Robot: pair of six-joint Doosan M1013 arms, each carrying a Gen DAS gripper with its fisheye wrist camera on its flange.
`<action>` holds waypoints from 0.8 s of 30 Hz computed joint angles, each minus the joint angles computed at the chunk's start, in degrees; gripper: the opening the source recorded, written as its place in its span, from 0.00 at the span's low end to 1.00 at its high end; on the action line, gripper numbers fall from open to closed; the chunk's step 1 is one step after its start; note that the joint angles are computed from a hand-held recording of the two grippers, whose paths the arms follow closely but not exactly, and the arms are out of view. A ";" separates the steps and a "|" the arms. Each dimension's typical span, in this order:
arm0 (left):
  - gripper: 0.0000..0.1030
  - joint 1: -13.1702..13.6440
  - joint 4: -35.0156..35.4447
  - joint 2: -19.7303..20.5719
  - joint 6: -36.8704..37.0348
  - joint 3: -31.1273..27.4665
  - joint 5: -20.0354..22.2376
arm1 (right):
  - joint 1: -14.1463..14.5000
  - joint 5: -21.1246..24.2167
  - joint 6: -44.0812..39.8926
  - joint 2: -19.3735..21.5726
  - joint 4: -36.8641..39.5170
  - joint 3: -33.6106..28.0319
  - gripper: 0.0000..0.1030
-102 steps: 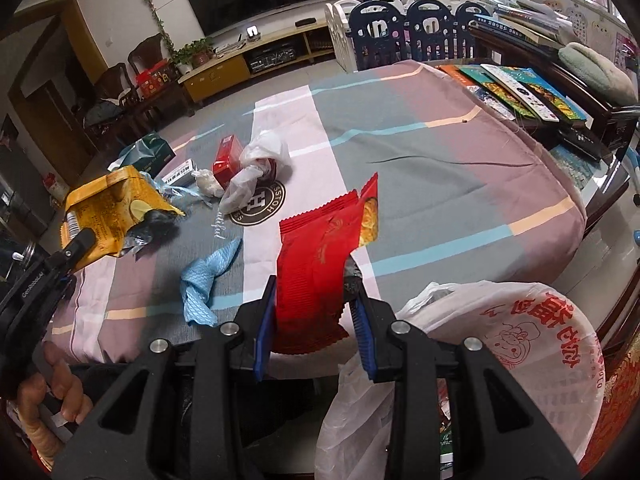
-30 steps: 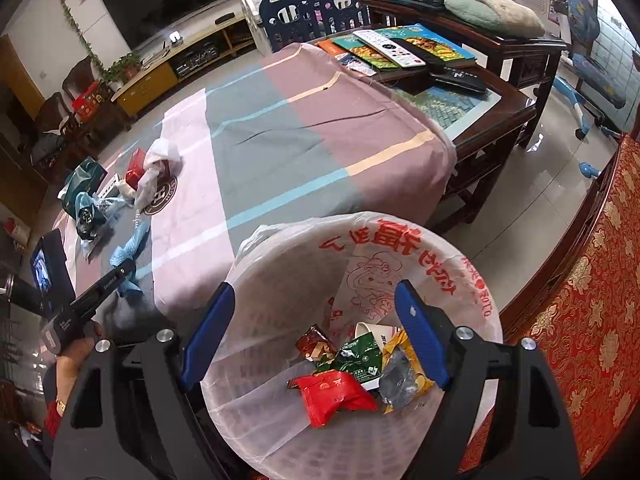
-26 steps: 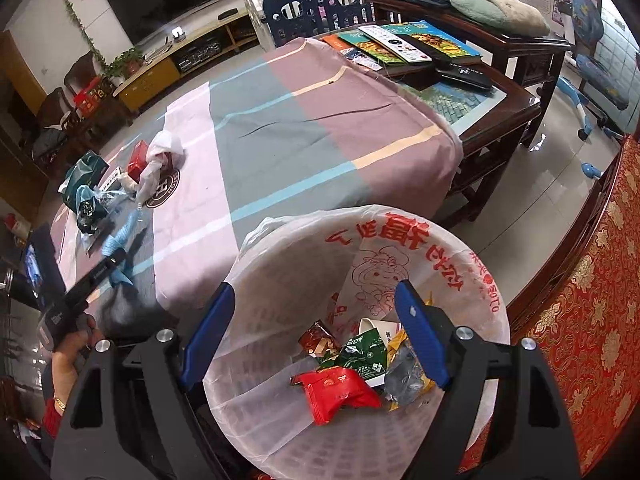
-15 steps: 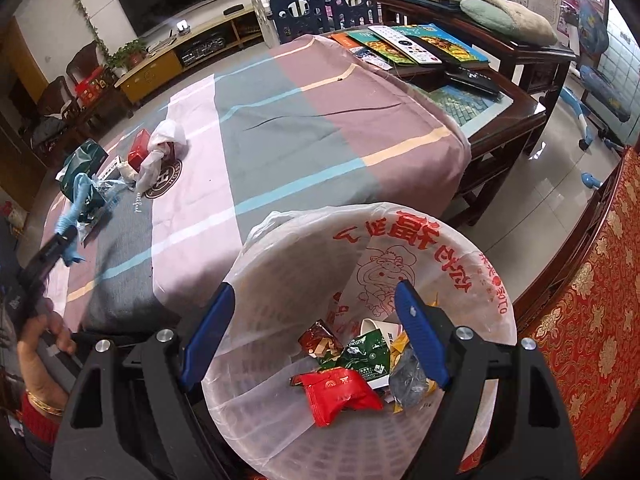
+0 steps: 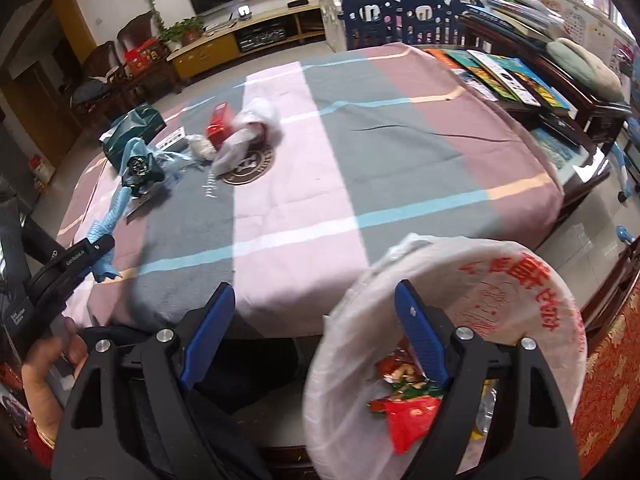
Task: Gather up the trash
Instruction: 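Grasp the red cigarette box with the right tool while the left holds the cloth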
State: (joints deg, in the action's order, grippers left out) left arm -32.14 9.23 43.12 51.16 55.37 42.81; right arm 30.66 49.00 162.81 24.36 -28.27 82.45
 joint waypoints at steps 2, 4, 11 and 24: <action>0.28 0.28 -1.64 0.09 0.55 0.09 -0.14 | 0.10 0.79 -1.21 1.18 -0.16 -1.77 0.78; 0.28 0.65 -3.83 0.30 1.31 -0.04 -0.08 | 0.11 1.39 -2.30 2.05 -0.14 -3.14 0.78; 0.28 1.12 -5.91 0.49 0.63 0.09 -0.47 | -0.61 2.74 -6.14 5.22 -0.23 -8.25 0.83; 0.28 0.41 0.02 1.07 -2.61 -0.39 -3.26 | 1.78 7.37 -6.60 9.45 -15.09 -14.32 0.86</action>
